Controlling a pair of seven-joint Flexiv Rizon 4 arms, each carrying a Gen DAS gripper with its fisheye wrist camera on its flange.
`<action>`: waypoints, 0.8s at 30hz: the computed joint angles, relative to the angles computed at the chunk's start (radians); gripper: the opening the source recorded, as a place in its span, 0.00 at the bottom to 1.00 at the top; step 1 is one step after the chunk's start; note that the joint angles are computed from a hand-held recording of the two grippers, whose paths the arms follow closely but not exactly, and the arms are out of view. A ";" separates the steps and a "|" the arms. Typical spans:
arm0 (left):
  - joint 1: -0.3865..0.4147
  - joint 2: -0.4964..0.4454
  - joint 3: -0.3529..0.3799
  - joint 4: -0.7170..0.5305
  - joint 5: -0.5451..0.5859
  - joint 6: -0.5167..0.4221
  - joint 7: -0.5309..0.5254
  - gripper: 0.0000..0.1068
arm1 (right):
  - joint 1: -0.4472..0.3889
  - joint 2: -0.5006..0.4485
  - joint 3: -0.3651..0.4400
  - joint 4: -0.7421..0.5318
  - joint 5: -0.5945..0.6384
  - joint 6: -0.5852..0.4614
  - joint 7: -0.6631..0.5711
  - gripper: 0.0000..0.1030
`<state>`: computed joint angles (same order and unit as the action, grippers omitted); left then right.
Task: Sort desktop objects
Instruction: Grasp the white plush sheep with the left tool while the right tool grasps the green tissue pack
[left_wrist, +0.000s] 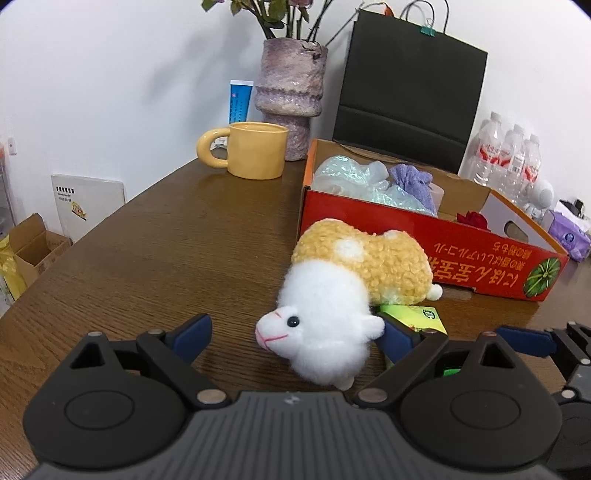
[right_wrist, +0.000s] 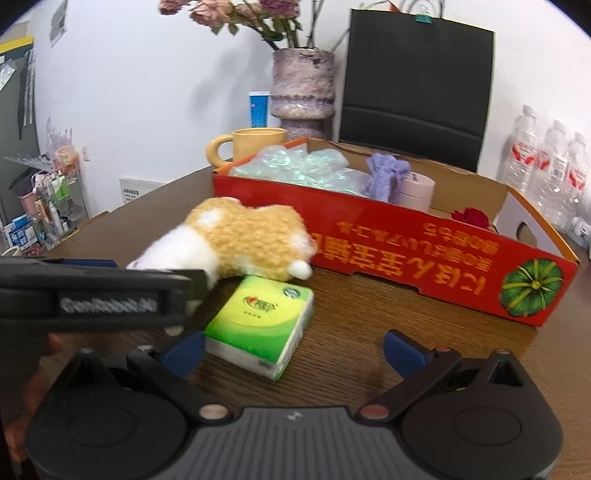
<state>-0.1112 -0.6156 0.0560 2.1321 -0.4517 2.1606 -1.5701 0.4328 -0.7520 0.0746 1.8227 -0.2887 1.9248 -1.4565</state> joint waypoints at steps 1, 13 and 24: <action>0.009 0.000 -0.006 0.004 0.006 0.008 -0.013 0.90 | 0.000 0.003 -0.004 0.002 0.009 -0.002 0.006 1.00; 0.011 -0.003 -0.001 0.010 0.006 0.039 -0.044 0.90 | -0.053 -0.012 0.038 -0.008 -0.010 0.019 0.046 1.00; 0.019 -0.006 -0.004 -0.019 0.046 -0.005 0.018 0.84 | -0.183 -0.062 0.170 -0.085 -0.166 -0.068 0.036 0.98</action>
<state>-0.0923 -0.6221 0.0516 2.1128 -0.4055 2.1553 -1.5525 0.2502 -0.8141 0.2442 1.7380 -0.4546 1.8566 -1.4201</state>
